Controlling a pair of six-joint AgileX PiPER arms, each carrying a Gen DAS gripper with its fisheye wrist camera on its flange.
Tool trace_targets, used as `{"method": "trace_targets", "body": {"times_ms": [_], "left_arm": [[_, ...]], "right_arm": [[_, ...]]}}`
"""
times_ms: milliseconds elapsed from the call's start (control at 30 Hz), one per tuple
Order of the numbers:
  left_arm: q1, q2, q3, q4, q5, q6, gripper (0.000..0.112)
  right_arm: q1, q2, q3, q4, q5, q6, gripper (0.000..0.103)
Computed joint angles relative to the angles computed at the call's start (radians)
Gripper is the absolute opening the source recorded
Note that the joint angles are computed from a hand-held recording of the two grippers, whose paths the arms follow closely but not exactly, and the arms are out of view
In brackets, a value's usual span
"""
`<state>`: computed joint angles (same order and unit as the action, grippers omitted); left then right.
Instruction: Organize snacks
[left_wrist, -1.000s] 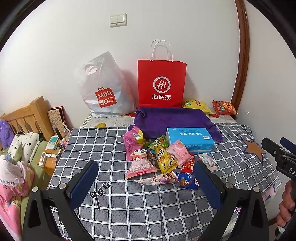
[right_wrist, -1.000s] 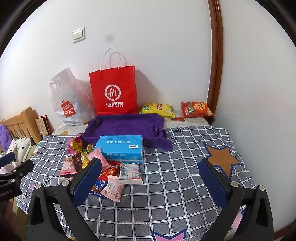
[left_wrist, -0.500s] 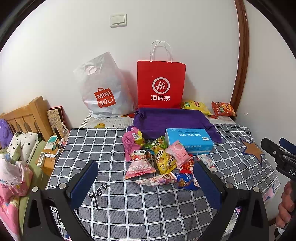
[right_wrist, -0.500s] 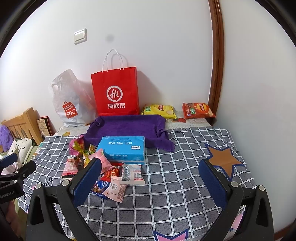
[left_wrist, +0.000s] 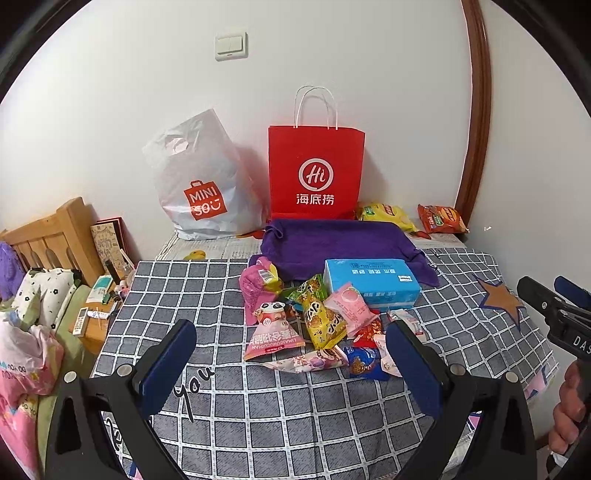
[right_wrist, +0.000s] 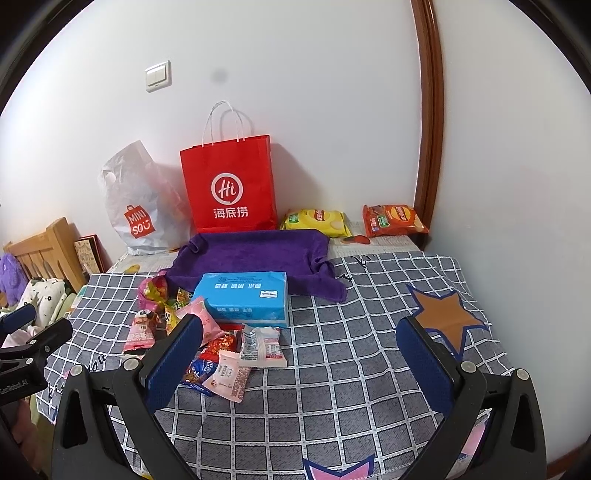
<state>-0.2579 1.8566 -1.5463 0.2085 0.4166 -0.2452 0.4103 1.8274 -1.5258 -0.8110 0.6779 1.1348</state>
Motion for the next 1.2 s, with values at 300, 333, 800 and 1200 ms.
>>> {"method": "trace_targets", "body": {"times_ms": [300,333,800,1200], "left_arm": [[-0.001,-0.026,0.045,-0.092,-0.068,0.104,0.103],[-0.002,-0.027,0.047,-0.097,-0.071,0.108,0.103],[-0.004,-0.032,0.058,-0.072,-0.076,0.054,0.103],[-0.001,-0.004,0.011,-0.014,-0.020,0.002,0.103]], "right_arm": [[-0.001,0.001,0.004,0.006,-0.004,-0.004,0.103],[-0.001,0.001,0.005,0.006,-0.005,-0.003,0.103],[0.001,0.000,0.000,0.004,-0.002,-0.003,0.103],[0.001,0.003,0.005,0.002,-0.016,0.005,0.103]]}}
